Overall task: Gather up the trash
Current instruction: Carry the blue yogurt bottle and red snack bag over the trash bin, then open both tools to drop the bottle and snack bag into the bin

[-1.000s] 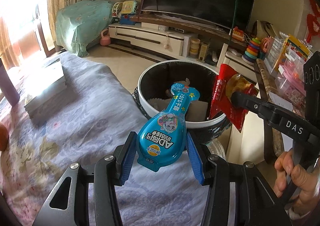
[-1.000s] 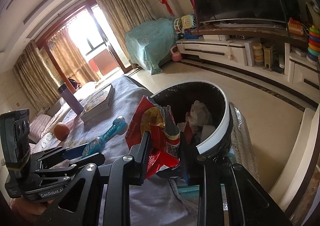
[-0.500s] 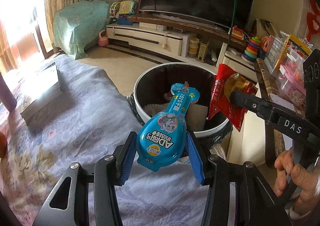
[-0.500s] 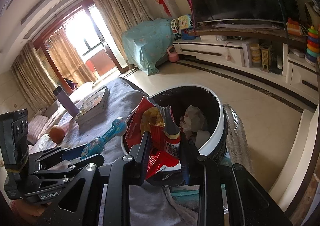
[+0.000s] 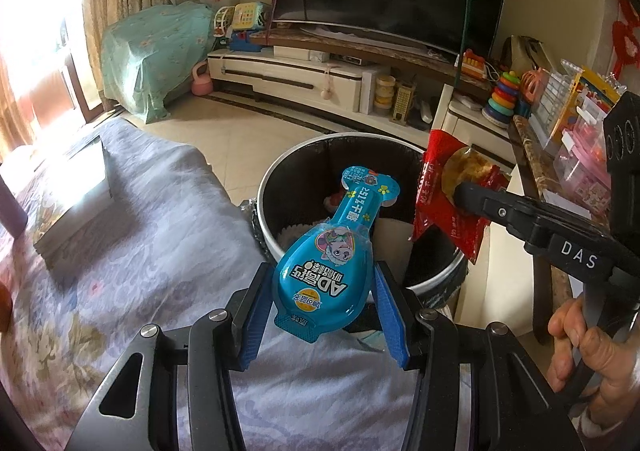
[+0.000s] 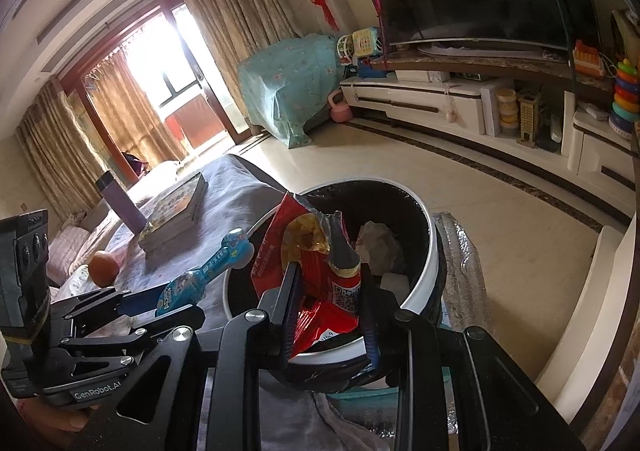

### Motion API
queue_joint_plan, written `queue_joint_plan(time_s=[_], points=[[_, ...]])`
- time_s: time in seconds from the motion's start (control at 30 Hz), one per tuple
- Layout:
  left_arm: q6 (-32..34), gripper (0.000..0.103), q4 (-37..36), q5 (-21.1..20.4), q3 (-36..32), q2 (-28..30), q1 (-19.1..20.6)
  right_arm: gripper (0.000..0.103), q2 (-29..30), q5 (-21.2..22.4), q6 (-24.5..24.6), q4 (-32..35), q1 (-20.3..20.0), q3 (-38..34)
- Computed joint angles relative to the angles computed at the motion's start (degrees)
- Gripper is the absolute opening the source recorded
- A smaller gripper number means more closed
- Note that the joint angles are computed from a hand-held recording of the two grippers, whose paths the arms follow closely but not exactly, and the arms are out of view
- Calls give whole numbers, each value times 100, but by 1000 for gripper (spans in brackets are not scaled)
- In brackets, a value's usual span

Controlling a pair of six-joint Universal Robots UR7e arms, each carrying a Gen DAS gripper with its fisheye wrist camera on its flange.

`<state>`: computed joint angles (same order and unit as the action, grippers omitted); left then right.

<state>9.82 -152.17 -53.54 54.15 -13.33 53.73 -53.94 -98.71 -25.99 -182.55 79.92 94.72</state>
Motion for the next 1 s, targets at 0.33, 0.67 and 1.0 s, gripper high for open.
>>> queue_joint_plan(time_s=[0.33,0.67,1.0], points=[[59,48,277,32,-579,324,26,28,77,-86,-8,103,3,-170],[117,48,529,61,-1050,582,55,28,153,-211,2,195,35,-310],[148,48,898,123,-1678,918,81,29,239,-388,-8,375,69,-510]])
